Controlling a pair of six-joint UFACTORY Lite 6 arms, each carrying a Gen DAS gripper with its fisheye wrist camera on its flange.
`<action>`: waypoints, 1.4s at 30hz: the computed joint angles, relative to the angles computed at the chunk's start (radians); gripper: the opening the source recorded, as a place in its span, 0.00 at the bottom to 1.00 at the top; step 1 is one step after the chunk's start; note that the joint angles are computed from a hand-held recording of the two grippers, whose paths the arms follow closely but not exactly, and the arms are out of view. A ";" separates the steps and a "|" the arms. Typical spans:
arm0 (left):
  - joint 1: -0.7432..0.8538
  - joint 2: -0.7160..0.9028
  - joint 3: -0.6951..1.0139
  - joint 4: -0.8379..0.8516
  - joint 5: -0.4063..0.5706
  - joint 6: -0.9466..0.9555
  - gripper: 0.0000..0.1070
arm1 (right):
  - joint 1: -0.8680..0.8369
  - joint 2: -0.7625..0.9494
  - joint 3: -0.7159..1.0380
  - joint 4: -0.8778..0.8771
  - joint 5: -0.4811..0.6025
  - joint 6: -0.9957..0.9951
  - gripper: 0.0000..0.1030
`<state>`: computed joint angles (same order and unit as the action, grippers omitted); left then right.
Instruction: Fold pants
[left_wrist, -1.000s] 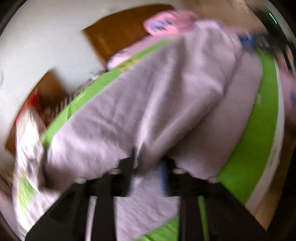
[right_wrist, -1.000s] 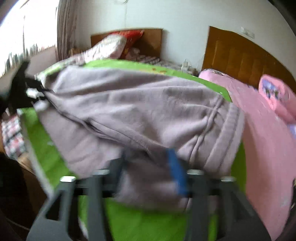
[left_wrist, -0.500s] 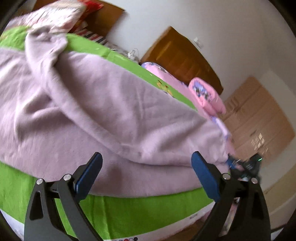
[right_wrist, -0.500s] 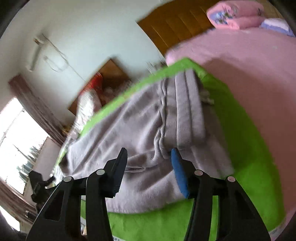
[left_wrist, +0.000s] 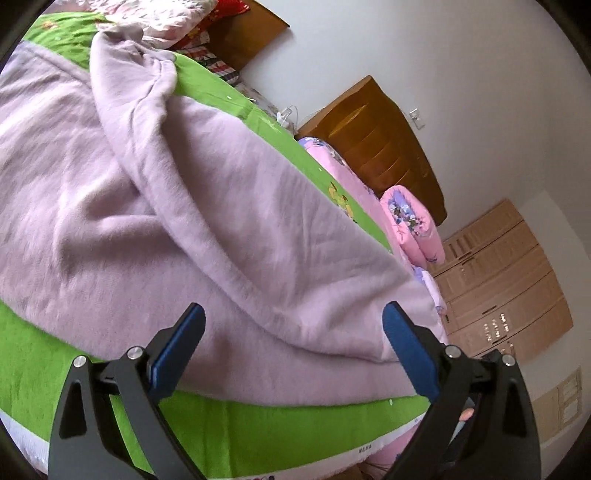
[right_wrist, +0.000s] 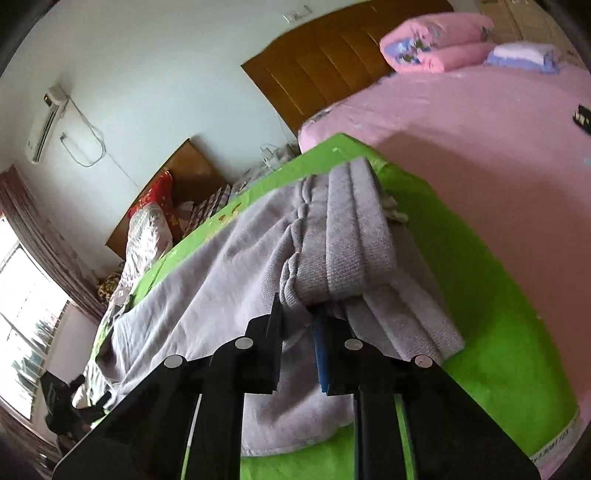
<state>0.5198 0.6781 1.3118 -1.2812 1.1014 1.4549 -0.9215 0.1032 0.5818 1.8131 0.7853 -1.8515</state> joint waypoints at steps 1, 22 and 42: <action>-0.018 -0.006 0.007 -0.001 -0.029 -0.021 0.89 | 0.000 0.018 0.017 -0.003 0.009 0.014 0.16; 0.026 -0.220 -0.234 -0.101 -0.147 0.293 0.06 | -0.257 0.037 -0.032 -0.281 0.099 -0.023 0.15; -0.018 -0.425 -0.487 -0.595 -0.464 0.838 0.81 | -0.235 -0.395 -0.262 -0.225 -0.074 -0.147 0.73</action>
<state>0.5020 0.2527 0.8244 -1.8764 0.6371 2.2925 -1.1563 -0.2918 0.3199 1.5885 0.7117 -1.9986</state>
